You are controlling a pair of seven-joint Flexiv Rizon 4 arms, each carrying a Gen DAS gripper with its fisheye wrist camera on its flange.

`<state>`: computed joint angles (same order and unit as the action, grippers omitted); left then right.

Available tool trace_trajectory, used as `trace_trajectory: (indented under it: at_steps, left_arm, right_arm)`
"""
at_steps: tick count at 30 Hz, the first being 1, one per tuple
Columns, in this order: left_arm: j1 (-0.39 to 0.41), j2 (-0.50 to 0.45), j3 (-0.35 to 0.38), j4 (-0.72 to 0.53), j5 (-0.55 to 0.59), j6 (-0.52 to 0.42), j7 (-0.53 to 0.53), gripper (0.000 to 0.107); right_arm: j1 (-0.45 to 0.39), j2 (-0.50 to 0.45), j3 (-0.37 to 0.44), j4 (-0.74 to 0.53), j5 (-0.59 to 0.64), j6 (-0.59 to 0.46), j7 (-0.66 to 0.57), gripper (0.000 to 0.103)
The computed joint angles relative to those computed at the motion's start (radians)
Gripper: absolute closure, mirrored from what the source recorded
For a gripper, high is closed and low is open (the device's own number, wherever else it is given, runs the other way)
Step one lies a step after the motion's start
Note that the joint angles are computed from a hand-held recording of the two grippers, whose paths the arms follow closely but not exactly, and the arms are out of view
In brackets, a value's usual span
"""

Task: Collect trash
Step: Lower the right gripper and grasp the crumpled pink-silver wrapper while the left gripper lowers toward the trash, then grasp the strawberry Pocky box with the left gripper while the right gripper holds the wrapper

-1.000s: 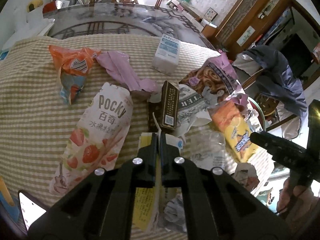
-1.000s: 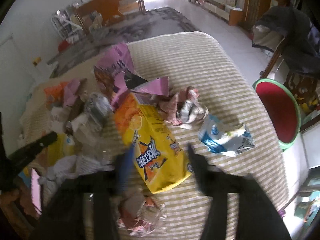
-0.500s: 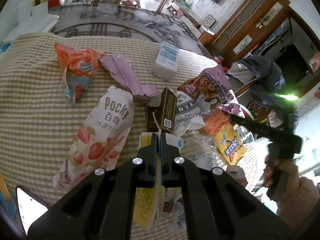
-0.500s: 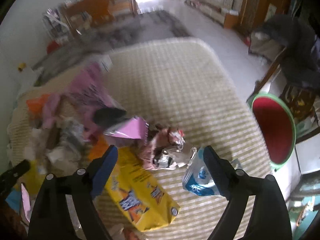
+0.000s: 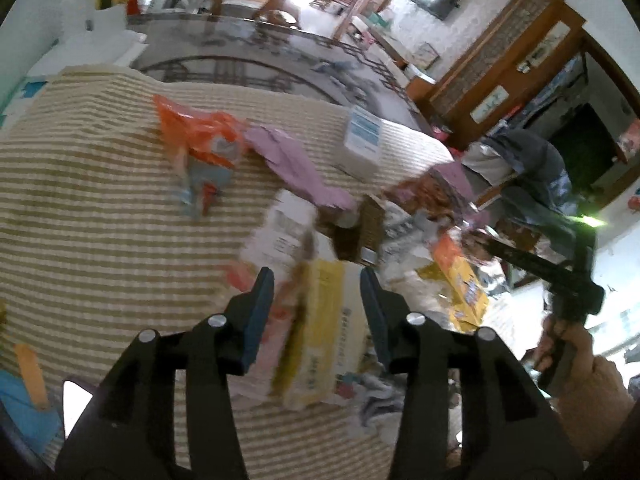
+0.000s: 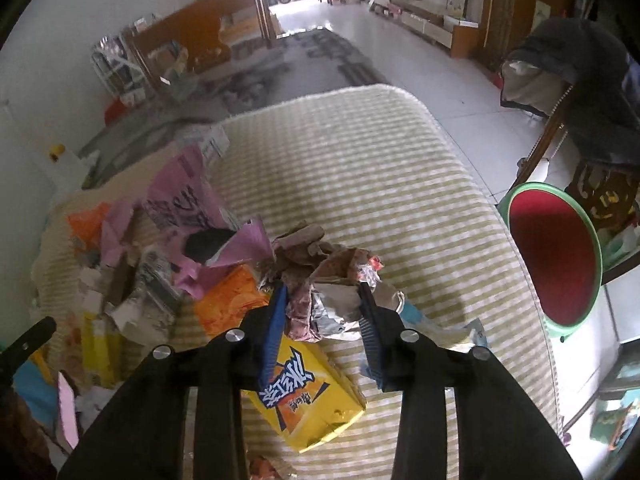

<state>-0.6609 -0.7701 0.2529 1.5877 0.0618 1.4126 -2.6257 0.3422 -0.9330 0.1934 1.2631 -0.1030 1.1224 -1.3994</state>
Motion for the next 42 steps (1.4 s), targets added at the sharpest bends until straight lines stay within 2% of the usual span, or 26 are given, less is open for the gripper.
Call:
trace_trajectory:
  at_steps: [2, 4, 7, 10, 12, 14, 17, 20, 24, 28, 30, 34, 38, 39, 41, 42]
  left_arm:
    - [0.014, 0.004, -0.005, 0.007, -0.005, -0.023, 0.004, 0.064]
    - [0.058, -0.003, -0.051, -0.001, -0.012, -0.055, 0.052, 0.064]
    - [0.077, -0.03, -0.066, -0.05, -0.005, -0.144, 0.099, 0.062]
    - [0.083, -0.045, -0.061, -0.082, 0.01, -0.184, 0.087, 0.06]
    - [0.084, -0.047, -0.054, -0.104, 0.024, -0.232, 0.08, 0.051]
    - [0.09, -0.039, -0.056, -0.1, 0.042, -0.233, 0.061, 0.046]
    - [0.098, -0.027, -0.066, -0.091, 0.061, -0.258, 0.051, 0.046]
    - [0.094, -0.011, -0.069, -0.084, 0.091, -0.264, 0.05, 0.035]
    - [0.099, -0.013, -0.079, -0.105, 0.113, -0.352, 0.053, 0.033]
    - [0.102, 0.005, -0.079, -0.084, 0.144, -0.342, 0.021, 0.027]
    - [0.102, 0.004, -0.075, -0.092, 0.153, -0.378, 0.009, 0.024]
    - [0.126, -0.018, -0.103, -0.119, 0.161, -0.432, 0.037, 0.024]
    - [0.139, -0.038, -0.12, -0.14, 0.16, -0.446, 0.055, 0.024]
    - [0.145, -0.043, -0.124, -0.141, 0.155, -0.439, 0.055, 0.032]
    - [0.159, -0.047, -0.138, -0.133, 0.137, -0.41, 0.057, 0.055]
    - [0.159, -0.049, -0.137, -0.132, 0.134, -0.4, 0.055, 0.06]
  right_arm:
    - [-0.008, 0.013, 0.006, 0.017, 0.008, 0.015, -0.003, 0.068]
    - [-0.014, 0.027, 0.013, 0.037, 0.015, 0.025, -0.008, 0.068]
    - [-0.024, 0.046, 0.02, 0.067, 0.025, 0.043, -0.012, 0.068]
    - [-0.034, 0.056, 0.033, 0.081, 0.034, 0.047, -0.021, 0.068]
    - [-0.045, 0.065, 0.047, 0.092, 0.045, 0.052, -0.033, 0.068]
    - [-0.05, 0.075, 0.05, 0.105, 0.052, 0.059, -0.039, 0.068]
    - [-0.052, 0.082, 0.048, 0.117, 0.057, 0.06, -0.037, 0.068]
    - [-0.052, 0.086, 0.045, 0.127, 0.061, 0.06, -0.032, 0.068]
    - [-0.055, 0.085, 0.052, 0.13, 0.065, 0.052, -0.033, 0.068]
    - [-0.054, 0.085, 0.054, 0.132, 0.066, 0.049, -0.039, 0.068]
    - [-0.053, 0.083, 0.055, 0.129, 0.067, 0.046, -0.039, 0.068]
    - [-0.053, 0.08, 0.058, 0.127, 0.07, 0.041, -0.045, 0.068]
    - [-0.054, 0.08, 0.062, 0.127, 0.075, 0.042, -0.052, 0.068]
    - [-0.055, 0.08, 0.063, 0.126, 0.076, 0.043, -0.053, 0.068]
    - [-0.059, 0.082, 0.069, 0.126, 0.082, 0.046, -0.059, 0.068]
    - [-0.062, 0.084, 0.073, 0.128, 0.086, 0.051, -0.064, 0.068]
